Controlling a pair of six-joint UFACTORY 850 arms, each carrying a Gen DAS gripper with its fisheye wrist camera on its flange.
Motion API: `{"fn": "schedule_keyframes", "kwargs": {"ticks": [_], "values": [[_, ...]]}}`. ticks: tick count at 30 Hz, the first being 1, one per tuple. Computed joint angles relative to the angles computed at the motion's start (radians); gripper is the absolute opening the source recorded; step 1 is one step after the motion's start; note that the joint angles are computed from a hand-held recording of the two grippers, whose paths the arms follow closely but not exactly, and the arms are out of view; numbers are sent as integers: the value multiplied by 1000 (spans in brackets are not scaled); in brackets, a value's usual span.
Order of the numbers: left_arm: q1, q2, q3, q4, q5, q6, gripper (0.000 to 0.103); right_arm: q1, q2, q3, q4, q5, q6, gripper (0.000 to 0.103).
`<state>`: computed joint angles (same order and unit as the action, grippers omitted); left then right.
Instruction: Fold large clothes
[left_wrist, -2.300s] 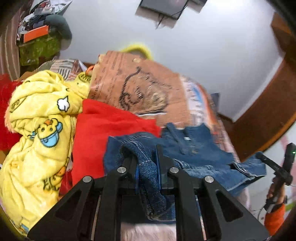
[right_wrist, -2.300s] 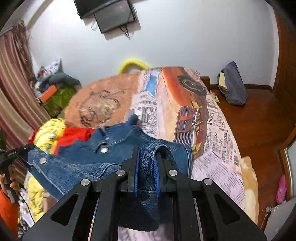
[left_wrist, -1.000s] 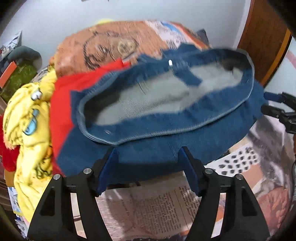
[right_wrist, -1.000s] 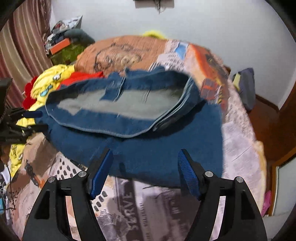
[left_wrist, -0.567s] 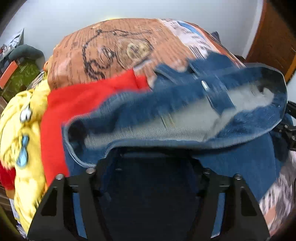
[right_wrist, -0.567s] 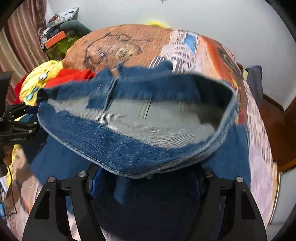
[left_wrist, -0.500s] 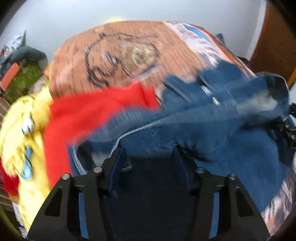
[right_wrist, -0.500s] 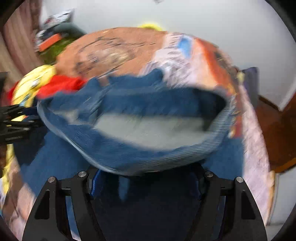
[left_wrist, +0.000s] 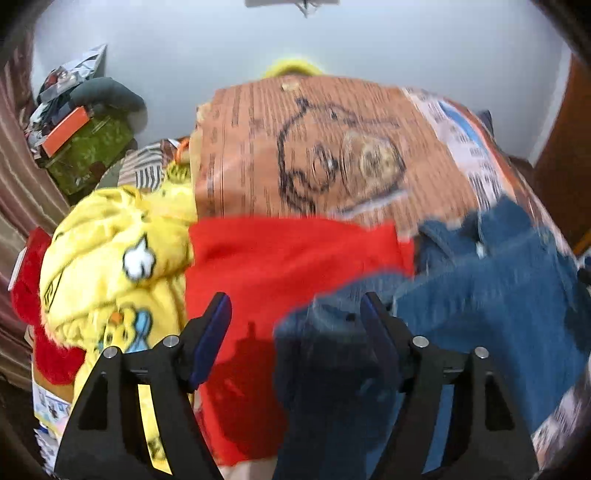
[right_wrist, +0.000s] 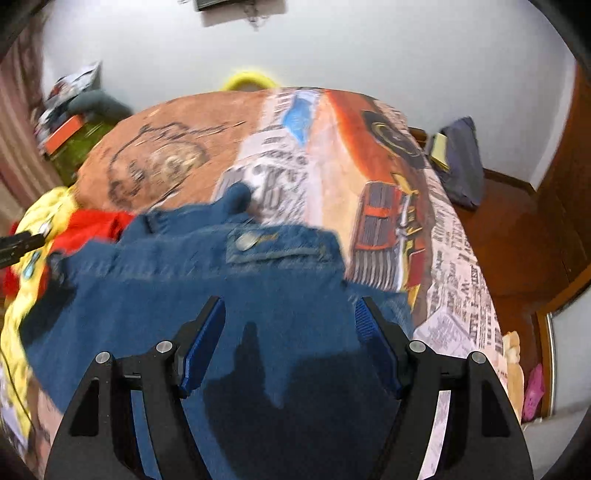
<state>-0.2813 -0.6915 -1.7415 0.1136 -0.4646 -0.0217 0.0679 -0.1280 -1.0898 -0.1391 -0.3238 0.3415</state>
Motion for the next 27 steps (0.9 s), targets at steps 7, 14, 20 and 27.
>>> {"fn": "schedule_keyframes", "kwargs": {"ticks": [7, 14, 20, 27], "values": [[-18, -29, 34, 30, -57, 34, 72, 58, 9, 43, 121, -7, -162, 70], [10, -232, -272, 16, -212, -123, 80, 88, 6, 65, -185, -26, 134, 70], [-2, -146, -175, 105, -124, -237, 80, 107, 17, 49, -172, -19, 125, 70], [-38, 101, 154, -116, 70, 156, 80, 159, -14, 12, -3, 49, -17, 70]]}}
